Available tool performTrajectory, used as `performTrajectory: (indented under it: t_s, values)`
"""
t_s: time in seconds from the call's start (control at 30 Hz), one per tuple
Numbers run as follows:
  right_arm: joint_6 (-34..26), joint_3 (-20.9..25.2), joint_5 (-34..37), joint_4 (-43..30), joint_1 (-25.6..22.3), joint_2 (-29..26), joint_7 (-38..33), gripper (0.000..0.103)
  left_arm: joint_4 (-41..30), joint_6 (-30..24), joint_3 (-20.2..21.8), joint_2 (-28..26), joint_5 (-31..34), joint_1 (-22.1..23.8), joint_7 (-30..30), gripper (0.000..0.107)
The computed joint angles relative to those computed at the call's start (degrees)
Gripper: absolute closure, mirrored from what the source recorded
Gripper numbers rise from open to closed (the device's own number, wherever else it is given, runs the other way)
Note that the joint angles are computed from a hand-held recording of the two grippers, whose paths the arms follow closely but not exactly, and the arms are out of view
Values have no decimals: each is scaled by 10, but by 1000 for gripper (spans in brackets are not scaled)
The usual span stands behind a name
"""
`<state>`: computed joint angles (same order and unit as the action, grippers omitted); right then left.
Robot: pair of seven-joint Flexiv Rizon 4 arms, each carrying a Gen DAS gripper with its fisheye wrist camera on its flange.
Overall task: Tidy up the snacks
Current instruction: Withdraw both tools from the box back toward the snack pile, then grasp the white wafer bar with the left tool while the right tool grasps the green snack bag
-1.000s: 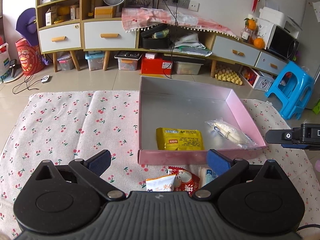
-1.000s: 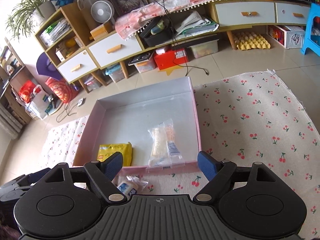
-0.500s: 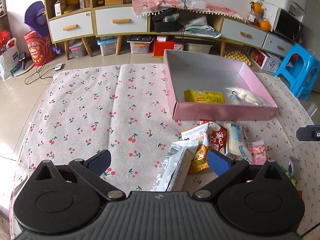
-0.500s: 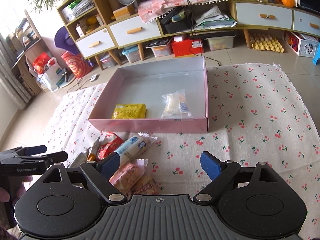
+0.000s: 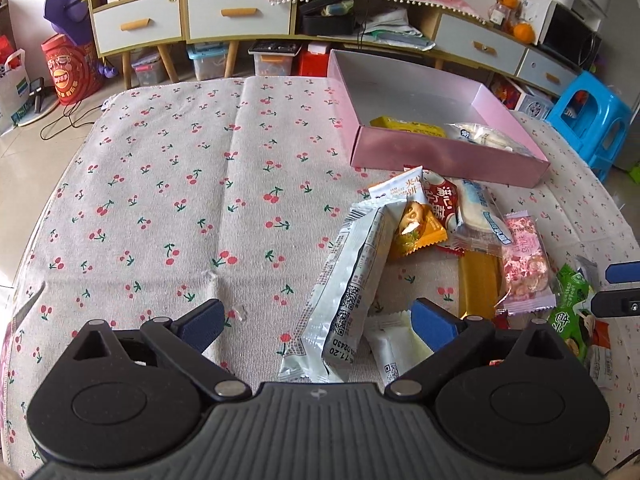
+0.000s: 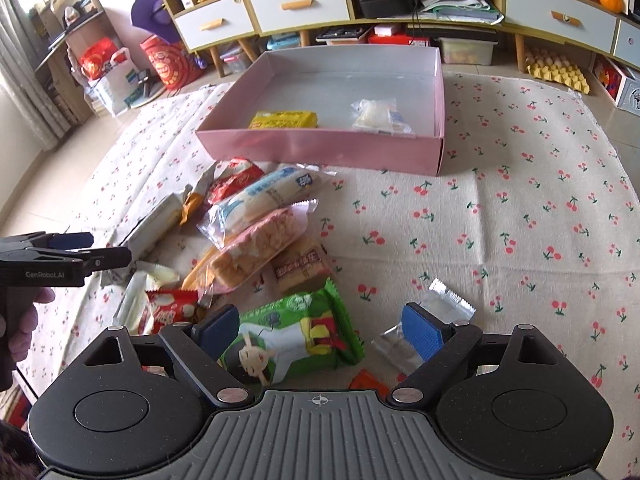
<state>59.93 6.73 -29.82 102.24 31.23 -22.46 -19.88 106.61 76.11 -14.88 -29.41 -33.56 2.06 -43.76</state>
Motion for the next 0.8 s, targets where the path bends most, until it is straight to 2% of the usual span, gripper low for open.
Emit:
performTrajectory:
  t_s: [0.27,0.37,0.5,0.67,0.73,0.8]
  values:
    - [14,31,99,-35,-7,-24,-5,12,7,-17,-30,1,-32,16,55,18]
    - [1,1,71,-47,21,-37,39,9,3,-17,-29,-2,-41,11,68,20]
    - [-59,-14,47,-79,38,-57,80,8,-6,-12,-10,-10,-29,-8,50,29]
    - [-113,1,47,-99,33,-69,46,10,-4,33,-9,-15,-25,-9,23,38]
    - [-120,0,39,-94,35,-65,38,12,-9,29,-3,-17,-14,-8,6,44]
    - [-131,5,44,-95,33,-62,29,14,-14,9,-4,-18,-10,-1,-4,43]
